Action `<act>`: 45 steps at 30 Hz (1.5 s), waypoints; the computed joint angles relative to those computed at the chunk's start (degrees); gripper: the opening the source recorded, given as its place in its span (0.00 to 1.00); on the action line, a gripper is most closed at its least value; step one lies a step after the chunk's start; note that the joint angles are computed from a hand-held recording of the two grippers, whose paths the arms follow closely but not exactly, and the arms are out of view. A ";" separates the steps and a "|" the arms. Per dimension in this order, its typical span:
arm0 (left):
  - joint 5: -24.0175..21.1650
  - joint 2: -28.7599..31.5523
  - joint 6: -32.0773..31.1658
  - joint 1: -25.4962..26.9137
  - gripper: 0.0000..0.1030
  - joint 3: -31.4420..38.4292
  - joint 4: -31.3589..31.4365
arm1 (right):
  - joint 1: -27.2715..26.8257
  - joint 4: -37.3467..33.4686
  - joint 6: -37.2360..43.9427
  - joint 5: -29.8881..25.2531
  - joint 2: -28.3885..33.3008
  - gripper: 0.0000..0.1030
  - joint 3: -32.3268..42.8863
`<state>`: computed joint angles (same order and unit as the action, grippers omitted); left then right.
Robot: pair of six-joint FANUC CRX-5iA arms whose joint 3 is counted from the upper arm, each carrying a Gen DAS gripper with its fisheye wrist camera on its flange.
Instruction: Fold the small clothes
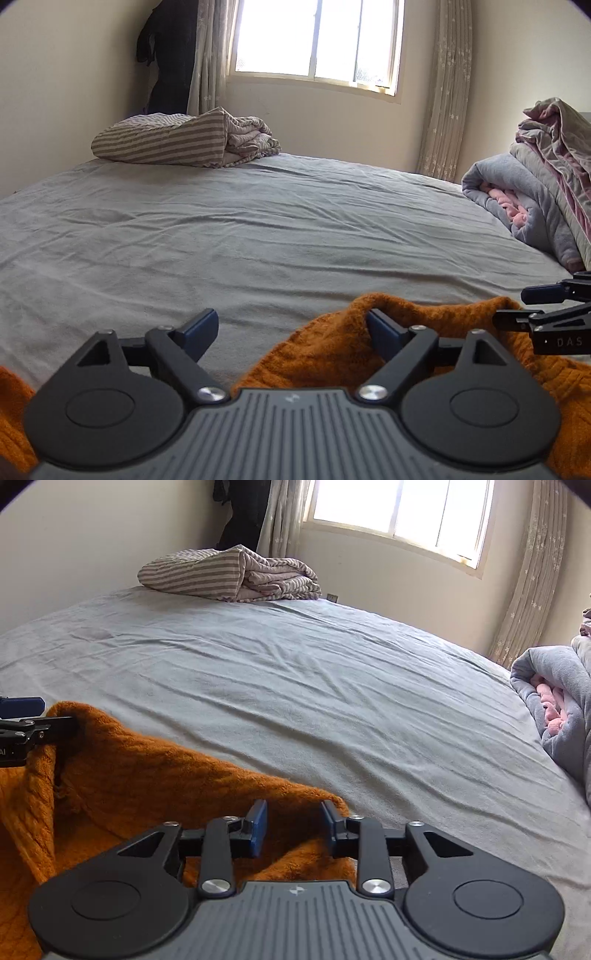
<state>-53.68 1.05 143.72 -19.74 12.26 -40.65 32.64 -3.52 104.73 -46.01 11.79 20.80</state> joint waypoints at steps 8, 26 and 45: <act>-21.98 -9.20 -2.49 -7.76 0.96 -0.82 -7.11 | 0.74 -1.42 1.01 -1.19 -11.45 0.68 -6.90; -47.20 -29.44 -16.99 -0.99 0.11 -14.65 2.80 | 4.53 -1.24 -5.89 -1.20 -29.96 0.84 -21.95; -44.70 -22.55 -17.73 25.77 0.84 -3.88 -9.77 | 7.98 6.98 -13.13 1.17 -29.95 0.85 -25.97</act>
<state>-98.38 -21.50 125.99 6.04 8.38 -50.42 40.62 3.46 91.60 -44.84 -18.16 -5.17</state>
